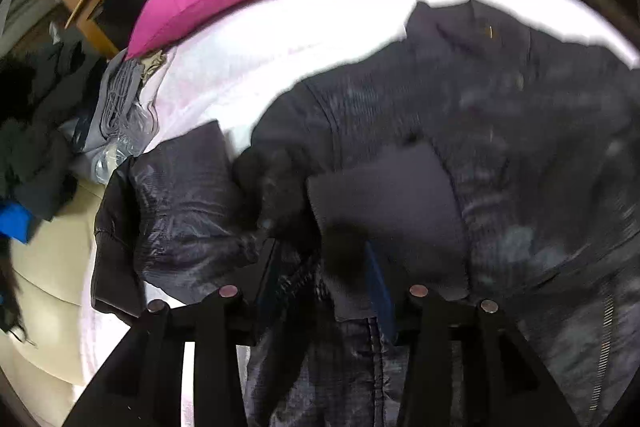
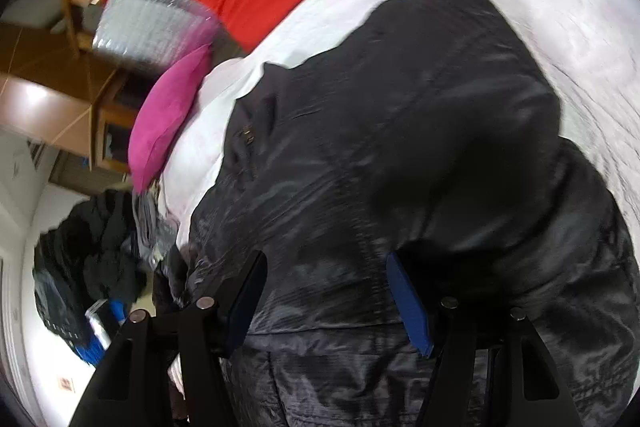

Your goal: Fold large clothes

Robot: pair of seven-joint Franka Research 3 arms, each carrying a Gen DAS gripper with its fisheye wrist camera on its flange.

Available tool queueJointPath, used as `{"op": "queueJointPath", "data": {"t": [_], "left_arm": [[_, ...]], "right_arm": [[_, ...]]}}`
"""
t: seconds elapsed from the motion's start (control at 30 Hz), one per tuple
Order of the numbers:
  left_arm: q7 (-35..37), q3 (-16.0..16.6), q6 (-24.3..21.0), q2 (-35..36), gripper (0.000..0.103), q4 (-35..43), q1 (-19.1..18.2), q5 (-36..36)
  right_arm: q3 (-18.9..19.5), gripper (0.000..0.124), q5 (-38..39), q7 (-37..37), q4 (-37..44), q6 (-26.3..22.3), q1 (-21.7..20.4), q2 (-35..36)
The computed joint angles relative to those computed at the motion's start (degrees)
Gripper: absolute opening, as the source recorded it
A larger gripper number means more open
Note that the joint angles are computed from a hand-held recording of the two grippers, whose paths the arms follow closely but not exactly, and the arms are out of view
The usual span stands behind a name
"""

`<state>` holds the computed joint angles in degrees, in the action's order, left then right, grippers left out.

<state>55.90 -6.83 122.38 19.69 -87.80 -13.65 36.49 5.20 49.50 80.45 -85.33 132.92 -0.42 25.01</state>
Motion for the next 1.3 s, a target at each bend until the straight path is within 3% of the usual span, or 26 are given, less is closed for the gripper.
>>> {"op": "queueJointPath", "data": {"t": [0.1, 0.27, 0.33, 0.43, 0.5, 0.6, 0.83, 0.97, 1.13, 1.3], "left_arm": [[-1.0, -0.2, 0.6, -1.0, 0.047, -1.3, 0.6, -2.1], [-2.9, -0.4, 6.2, -9.3, 0.063, -9.9, 3.8, -5.8], [-6.3, 0.3, 7.8, -14.0, 0.078, -14.7, 4.9, -3.5], [-12.6, 0.7, 8.2, -20.4, 0.086, -20.9, 7.4, 2.9], [-16.5, 0.4, 5.8, -23.1, 0.088, -23.2, 9.3, 7.2], [-19.5, 0.6, 4.7, -26.1, 0.088, -26.2, 12.1, 7.8], [-23.7, -0.8, 0.5, -27.0, 0.088, -27.4, 15.0, 11.6], [-24.9, 0.6, 1.1, -26.3, 0.088, -27.1, 16.3, 8.6], [-25.3, 1.5, 2.5, -21.4, 0.088, -23.3, 17.1, 5.7], [-24.3, 2.3, 0.1, -15.6, 0.088, -18.0, 16.6, 4.4]], "right_arm": [[-0.7, 0.066, -3.6, 1.5, 1.2, -1.5, 1.0, 1.0], [-0.1, 0.066, -2.4, -0.3, -1.3, 0.5, 0.7, -0.6], [-0.2, 0.066, -2.6, -0.5, -1.9, 1.2, 1.1, -1.2], [-0.5, 0.066, -3.9, 0.2, -2.2, 1.9, 2.0, -1.3], [-0.6, 0.066, -4.9, 0.3, -2.4, 2.8, 2.5, -1.4], [-0.3, 0.066, -4.8, 0.0, -2.0, 2.6, 2.6, -1.2], [-0.7, 0.066, -7.4, 1.0, -2.3, 3.8, 3.8, -1.1], [-0.6, 0.066, -8.0, 0.9, -2.6, 4.1, 3.8, -1.1], [-0.6, 0.066, -8.6, 1.4, -2.5, 4.4, 4.0, -0.9], [-0.6, 0.066, -9.0, 1.6, -2.2, 4.4, 4.0, -0.7]]}}
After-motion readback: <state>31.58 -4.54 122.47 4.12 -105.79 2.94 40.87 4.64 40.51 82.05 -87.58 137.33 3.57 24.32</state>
